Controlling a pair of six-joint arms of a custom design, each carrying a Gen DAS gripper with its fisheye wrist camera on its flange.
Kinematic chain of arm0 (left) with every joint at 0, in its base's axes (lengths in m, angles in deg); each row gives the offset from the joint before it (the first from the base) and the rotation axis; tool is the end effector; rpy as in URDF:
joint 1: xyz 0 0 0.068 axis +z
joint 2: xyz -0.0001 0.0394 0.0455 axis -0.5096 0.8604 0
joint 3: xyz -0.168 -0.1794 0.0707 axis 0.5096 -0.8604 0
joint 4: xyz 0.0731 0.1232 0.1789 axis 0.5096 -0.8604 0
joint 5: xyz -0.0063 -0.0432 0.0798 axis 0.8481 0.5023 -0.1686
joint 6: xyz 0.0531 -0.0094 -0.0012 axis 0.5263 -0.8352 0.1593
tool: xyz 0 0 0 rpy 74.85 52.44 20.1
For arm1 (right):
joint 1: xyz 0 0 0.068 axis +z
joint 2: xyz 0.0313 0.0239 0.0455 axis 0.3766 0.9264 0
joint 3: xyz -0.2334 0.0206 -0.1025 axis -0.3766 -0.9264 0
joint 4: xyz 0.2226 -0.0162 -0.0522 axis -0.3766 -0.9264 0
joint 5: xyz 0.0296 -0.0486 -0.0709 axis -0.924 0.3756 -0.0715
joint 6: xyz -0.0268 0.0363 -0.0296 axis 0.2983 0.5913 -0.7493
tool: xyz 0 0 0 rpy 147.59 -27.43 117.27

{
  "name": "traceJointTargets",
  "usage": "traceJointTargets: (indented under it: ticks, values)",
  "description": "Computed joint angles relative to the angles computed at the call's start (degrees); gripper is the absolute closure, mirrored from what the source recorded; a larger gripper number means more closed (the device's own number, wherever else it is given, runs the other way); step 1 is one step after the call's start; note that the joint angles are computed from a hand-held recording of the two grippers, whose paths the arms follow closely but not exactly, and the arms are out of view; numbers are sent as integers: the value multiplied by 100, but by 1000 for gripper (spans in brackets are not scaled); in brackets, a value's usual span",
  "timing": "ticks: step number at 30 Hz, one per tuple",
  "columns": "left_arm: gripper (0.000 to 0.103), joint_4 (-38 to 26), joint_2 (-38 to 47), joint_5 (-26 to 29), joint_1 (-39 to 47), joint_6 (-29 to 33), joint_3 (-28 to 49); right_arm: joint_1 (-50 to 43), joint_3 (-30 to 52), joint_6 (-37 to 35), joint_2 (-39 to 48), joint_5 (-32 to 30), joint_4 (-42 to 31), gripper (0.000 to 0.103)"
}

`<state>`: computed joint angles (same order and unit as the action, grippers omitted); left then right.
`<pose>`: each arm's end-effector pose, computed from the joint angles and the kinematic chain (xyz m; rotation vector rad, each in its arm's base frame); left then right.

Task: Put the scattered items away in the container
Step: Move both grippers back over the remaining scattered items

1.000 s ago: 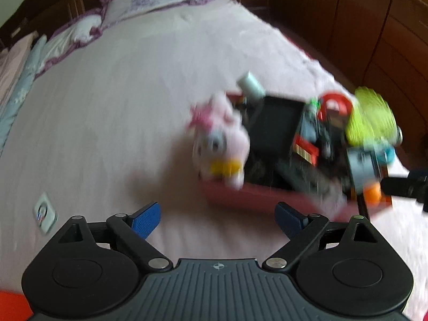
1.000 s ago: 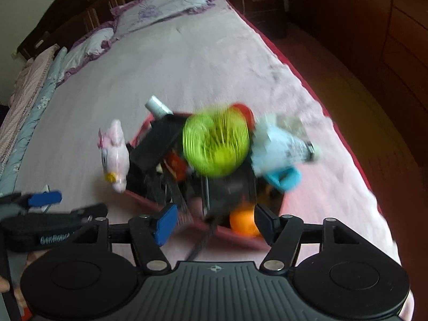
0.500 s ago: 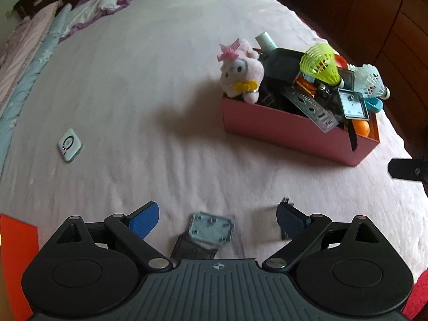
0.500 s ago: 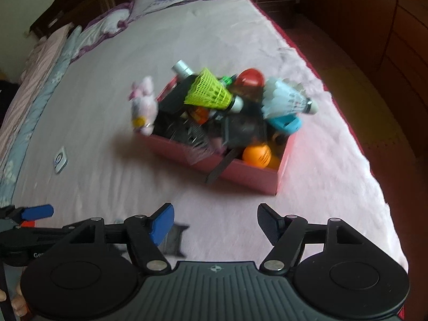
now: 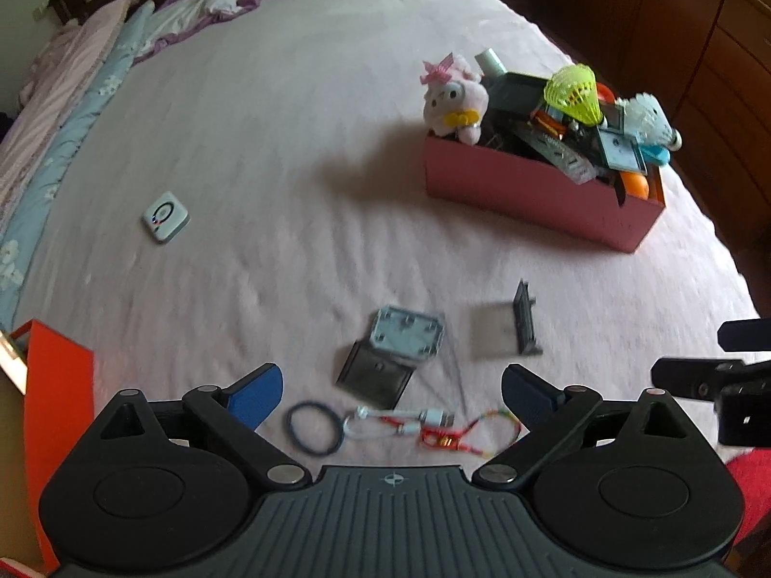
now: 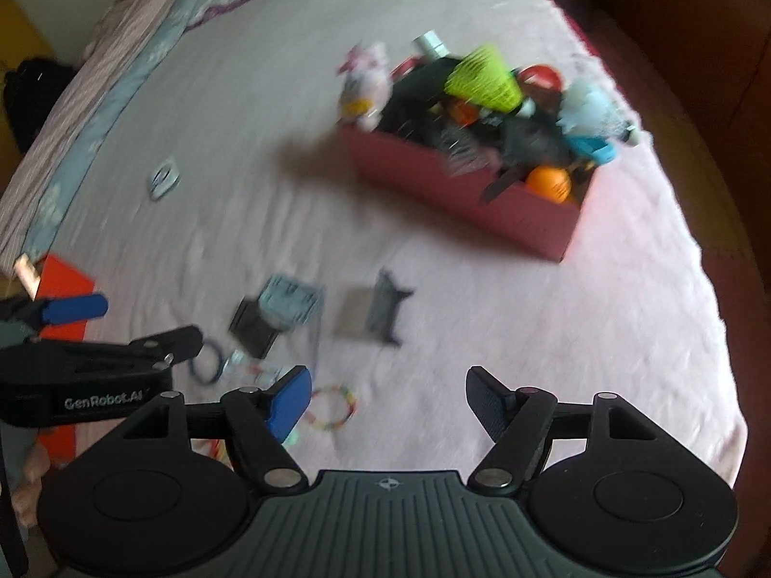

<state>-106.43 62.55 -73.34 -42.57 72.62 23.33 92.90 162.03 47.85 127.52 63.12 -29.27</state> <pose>0.2241 -0.0521 0.3152 0.9792 2.5127 -0.0840 0.1102 0.2761 0.3252 0.6902 2.6546 0.1717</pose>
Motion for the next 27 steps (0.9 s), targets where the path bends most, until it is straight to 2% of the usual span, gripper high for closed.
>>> traceJointTargets:
  ticks: [5,15,21,27]
  values:
    - [1,-26,-499,99,922,864,-598,247,834,-40,641,-222,-215,27]
    - [2,52,-486,59,3062,2243,-1539,515,1078,159,1214,-888,-43,27]
    - [1,430,-290,-13,3742,2767,-1873,418,1199,-224,1629,-1242,225,26]
    - [2,794,-216,-147,4193,3177,-2287,167,1413,-994,2346,-1362,817,26]
